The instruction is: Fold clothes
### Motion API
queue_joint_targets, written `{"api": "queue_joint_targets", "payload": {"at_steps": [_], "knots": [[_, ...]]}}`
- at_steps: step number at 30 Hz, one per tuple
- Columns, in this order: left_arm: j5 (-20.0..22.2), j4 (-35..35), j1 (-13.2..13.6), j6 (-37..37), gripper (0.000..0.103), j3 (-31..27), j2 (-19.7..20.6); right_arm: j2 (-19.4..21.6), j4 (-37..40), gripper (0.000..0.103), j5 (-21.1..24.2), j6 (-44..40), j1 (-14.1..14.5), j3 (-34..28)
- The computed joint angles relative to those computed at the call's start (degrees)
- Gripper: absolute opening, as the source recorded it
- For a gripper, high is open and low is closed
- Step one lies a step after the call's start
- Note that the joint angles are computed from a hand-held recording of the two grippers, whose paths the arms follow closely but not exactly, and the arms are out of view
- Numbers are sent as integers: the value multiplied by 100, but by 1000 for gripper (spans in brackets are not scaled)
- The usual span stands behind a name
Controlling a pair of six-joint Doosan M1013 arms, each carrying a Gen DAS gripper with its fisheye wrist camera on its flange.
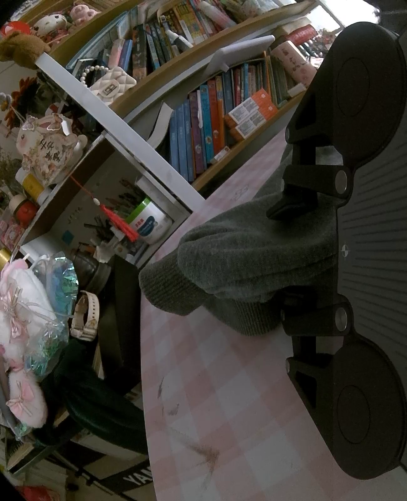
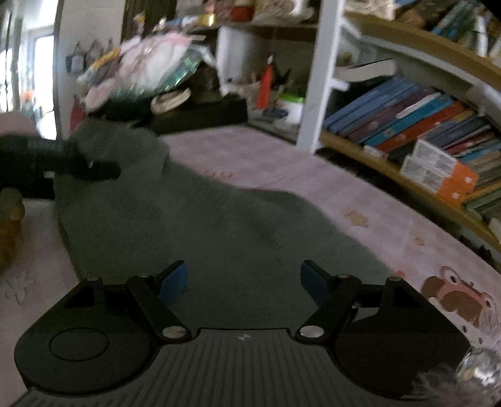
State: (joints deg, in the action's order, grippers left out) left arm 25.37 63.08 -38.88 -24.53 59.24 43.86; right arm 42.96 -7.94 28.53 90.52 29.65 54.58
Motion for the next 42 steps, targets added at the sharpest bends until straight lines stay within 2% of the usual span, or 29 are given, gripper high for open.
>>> {"api": "queue_joint_targets", "payload": {"at_steps": [5, 13, 19, 26, 28, 34, 38, 42], "knots": [[-19, 7, 1, 8, 46, 13, -6, -26, 105, 78, -142, -131, 10, 101], [-24, -50, 4, 94, 46, 2, -4, -173, 571, 78, -423, -816, -9, 432], [-25, -65, 6, 112, 46, -4, -2, -150, 1180, 82, -395, -1094, -90, 422], [-25, -98, 10, 162, 46, -11, -3, -156, 1355, 83, -368, -1226, -113, 430], [87, -239, -2, 390, 46, -77, 17, -157, 1339, 86, -362, -1191, -115, 430], [1035, -930, -121, 1781, 40, -666, 234, -163, 945, 93, -399, -795, -88, 451], [918, -835, -115, 1515, 19, -614, 205, -138, 1246, 95, -300, -909, -135, 402], [721, -496, -128, 1006, 16, -518, 117, -125, 1563, 97, -221, -1067, -177, 369]]}}
